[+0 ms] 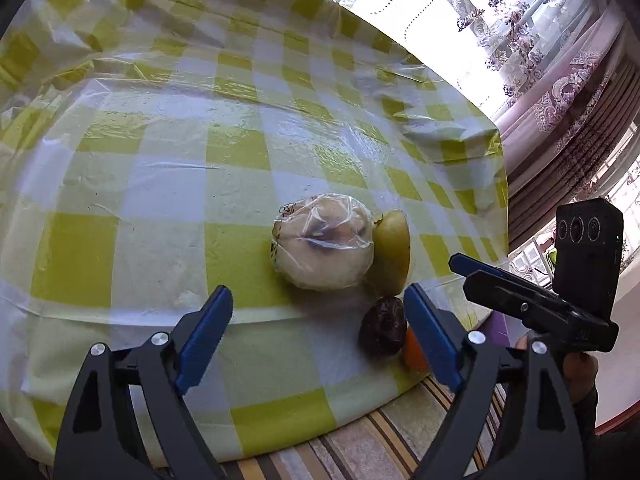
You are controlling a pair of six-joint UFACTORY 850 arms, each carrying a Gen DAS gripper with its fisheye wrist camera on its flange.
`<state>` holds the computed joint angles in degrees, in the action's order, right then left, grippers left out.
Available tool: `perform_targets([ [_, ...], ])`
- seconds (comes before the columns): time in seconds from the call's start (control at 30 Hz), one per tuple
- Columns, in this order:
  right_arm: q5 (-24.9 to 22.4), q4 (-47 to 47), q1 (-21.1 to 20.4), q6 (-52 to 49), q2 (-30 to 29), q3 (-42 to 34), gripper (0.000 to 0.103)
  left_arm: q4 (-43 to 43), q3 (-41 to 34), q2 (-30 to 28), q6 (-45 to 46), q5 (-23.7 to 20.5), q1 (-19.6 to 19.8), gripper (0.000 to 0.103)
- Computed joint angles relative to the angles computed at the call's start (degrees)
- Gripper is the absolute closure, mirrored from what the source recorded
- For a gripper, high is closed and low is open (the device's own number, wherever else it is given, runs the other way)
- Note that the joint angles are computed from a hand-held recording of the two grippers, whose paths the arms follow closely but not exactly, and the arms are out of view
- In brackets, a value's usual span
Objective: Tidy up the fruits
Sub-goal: 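Move both open tools back to the wrapped fruit halves on the sheet, then grasp a wrapped fruit half with the left tool while the right tool grasps another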
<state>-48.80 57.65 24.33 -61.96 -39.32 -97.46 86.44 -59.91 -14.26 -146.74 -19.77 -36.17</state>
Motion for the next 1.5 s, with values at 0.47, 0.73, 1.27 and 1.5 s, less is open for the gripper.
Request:
perform_targets([
  [0.47,-8.7,-5.8,1.9,6.1,-9.9,-14.6,0.016,-9.9,-3.2,-2.6,21.5,4.8,2.5,0.017],
  [0.73,-12.0,-7.9,2.2,7.0,-13.2,-19.6,0.016,-8.6,-3.7,-3.4,24.8,6.6,3.9,0.017],
  [1.27,-26.0,-8.4,1.4,7.1,-21.7,-32.9,0.03,26.7,-2.2,-3.5,-6.1,11.7,6.2,0.04],
  [1.5,-23.1,-8.2,1.4,4.6,-19.0,-28.5,0.044,24.8,-1.4,-2.9,-5.2,10.3,5.8,0.04],
])
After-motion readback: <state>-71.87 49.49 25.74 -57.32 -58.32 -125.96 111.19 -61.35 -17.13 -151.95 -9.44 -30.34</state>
